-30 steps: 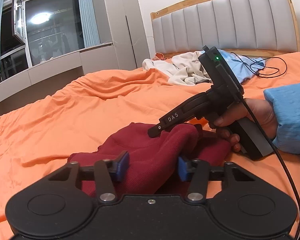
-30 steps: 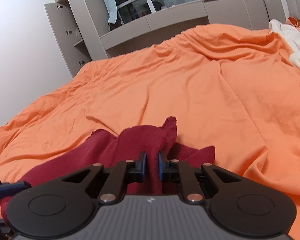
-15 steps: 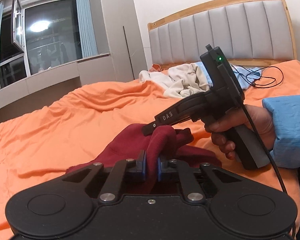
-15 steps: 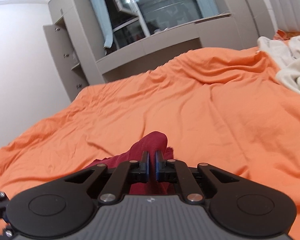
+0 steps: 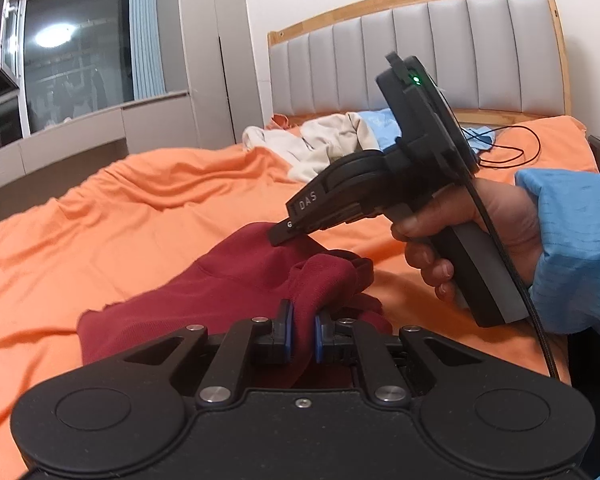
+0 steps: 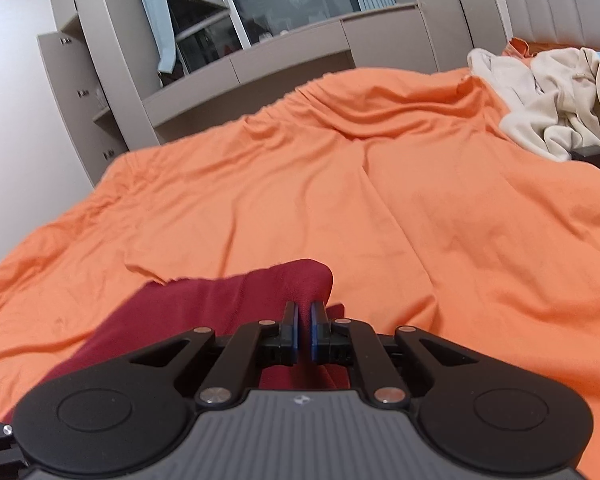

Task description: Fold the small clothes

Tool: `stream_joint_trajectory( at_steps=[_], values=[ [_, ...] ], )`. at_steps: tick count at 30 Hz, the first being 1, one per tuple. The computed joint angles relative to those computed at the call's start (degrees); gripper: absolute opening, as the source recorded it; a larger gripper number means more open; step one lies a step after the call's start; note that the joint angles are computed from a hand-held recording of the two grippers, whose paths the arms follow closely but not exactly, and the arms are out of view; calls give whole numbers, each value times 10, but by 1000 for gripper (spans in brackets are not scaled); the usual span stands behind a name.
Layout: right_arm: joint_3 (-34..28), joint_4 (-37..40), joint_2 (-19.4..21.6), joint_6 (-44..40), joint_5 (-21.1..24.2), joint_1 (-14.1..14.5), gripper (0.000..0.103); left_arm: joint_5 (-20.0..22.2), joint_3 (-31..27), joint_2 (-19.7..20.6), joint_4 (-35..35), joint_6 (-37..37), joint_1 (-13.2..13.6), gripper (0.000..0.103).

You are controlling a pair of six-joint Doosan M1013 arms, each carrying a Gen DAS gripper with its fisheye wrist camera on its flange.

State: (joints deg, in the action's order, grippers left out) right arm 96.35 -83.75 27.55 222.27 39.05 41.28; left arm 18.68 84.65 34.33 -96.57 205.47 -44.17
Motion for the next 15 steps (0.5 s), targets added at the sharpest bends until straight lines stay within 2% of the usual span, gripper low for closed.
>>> stream_joint_trajectory(
  at_steps=[6, 9, 15],
  values=[
    [-9, 30, 5, -36, 5, 3, 9, 0, -4, 4, 52, -46, 0, 13],
    [-13, 49, 7, -57, 2, 1, 16, 2, -5, 4, 73, -66, 1, 15],
    [-16, 69, 8, -76, -1, -1, 21, 12, -12, 5, 128, -142, 2, 21]
  ],
)
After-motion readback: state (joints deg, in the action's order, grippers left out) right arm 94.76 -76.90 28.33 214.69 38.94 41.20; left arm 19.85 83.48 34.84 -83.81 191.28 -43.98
